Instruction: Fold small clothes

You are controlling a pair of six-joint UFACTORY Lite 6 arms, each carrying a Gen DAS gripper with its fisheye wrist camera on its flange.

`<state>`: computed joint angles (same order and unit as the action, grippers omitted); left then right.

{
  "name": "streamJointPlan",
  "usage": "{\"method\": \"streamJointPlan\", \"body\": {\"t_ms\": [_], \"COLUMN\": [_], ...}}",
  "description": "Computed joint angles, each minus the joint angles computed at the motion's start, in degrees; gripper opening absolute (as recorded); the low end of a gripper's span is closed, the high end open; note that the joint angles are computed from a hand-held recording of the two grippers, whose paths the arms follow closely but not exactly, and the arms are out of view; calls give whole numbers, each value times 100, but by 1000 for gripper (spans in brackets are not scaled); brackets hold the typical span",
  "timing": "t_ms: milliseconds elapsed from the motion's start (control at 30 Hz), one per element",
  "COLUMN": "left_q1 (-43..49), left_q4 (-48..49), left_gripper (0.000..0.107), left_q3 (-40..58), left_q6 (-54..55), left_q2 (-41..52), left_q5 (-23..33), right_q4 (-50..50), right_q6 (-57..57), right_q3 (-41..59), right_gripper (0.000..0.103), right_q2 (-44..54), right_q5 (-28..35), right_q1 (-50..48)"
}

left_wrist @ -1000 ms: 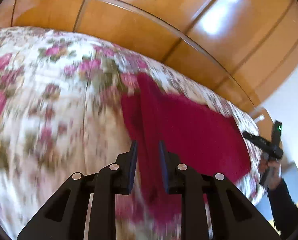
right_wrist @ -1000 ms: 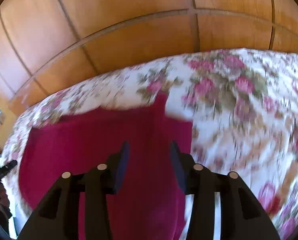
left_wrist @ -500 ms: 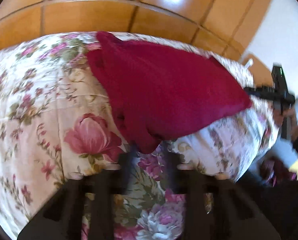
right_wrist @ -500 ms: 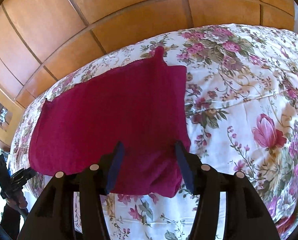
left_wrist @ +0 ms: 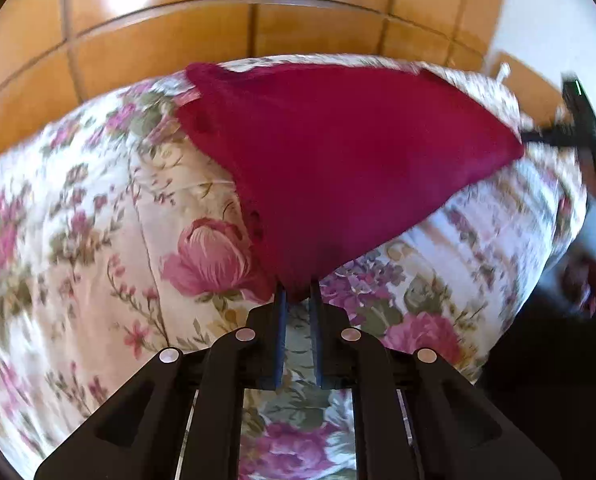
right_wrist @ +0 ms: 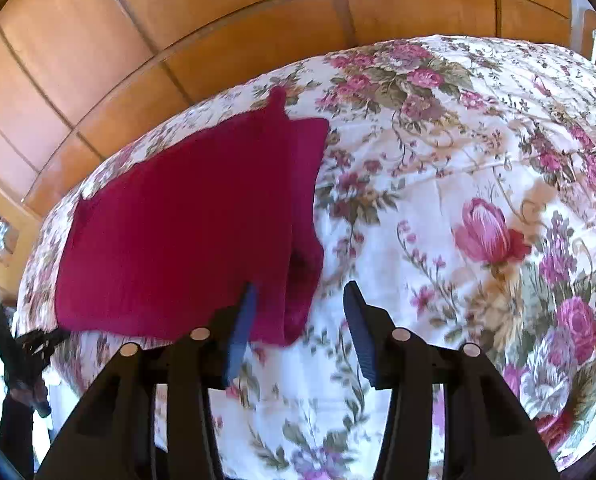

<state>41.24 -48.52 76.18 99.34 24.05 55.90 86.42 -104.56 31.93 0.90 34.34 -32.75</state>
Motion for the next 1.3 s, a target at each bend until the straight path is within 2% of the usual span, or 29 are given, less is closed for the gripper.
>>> {"method": "streamJointPlan", "body": {"t_ms": [133,267,300,333,367,433,533,567,633,667,733,800,867,1000,1067,1133,1167,1200,1233,1300], "left_q1": [176,215,196,175,161,118,78,58,27,17,14,113,239,614,687,668,626,539,460,264], "left_q4": [-100,-129,-111,-102,-104,-85,-53,-40,-17,-18,11,57,103,-12,-227,-410,-477,-562,-659,-823], "left_gripper": [10,10,10,10,10,10,10,10,10,10,10,10,10,10,10,10,24,45,52,54], "left_q3": [72,-16,-46,-99,-201,-302,-335,-318,-254,-262,-294,-282,-208,191,145,112,87,4,20,-110], "left_q6": [-310,-557,-622,-639,-638,-672,-715,-766,-855,-860,-864,-900,-982,-1346,-1504,-1682,-1775,-1938,-2018,-2078], "left_q2": [-43,-66,-66,-91,-167,-238,-281,-256,-168,-158,-172,-209,-209,-55,-225,-373,-455,-612,-658,-882], "left_q5": [332,249,187,126,64,-57,-193,-235,-260,-284,-333,-265,-189,289,267,229,174,-27,-151,-473], "right_q4": [-59,716,828,906,898,745,-115,-238,-109,54,1020,1512,1235,696,279,176,217,258,343,647], "right_q6": [-317,-959,-1046,-1157,-1203,-1298,-874,-845,-1089,-1237,-2112,-2549,-2308,-1831,-1396,-1119,-1064,-991,-921,-818], "right_q3": [-262,-287,-210,-151,-131,-276,-393,-339,-126,-39,-25,-114,-126,-146,-111,-117,-128,-109,-53,143], "right_gripper": [55,52,45,22,14,9,7,7,6,6,6,7,7,7,11,41,45,46,46,50], "right_q2": [-13,310,462,557,565,163,-682,-736,-251,55,697,866,827,645,561,342,256,163,120,171], "right_q5": [182,-47,-77,-183,-290,-484,-49,22,-354,-525,-903,-740,-568,-697,-482,-211,-169,-174,-226,-422], "right_q1": [-108,210,302,447,580,735,221,80,139,239,541,472,269,203,-10,-198,-188,-137,-9,343]}}
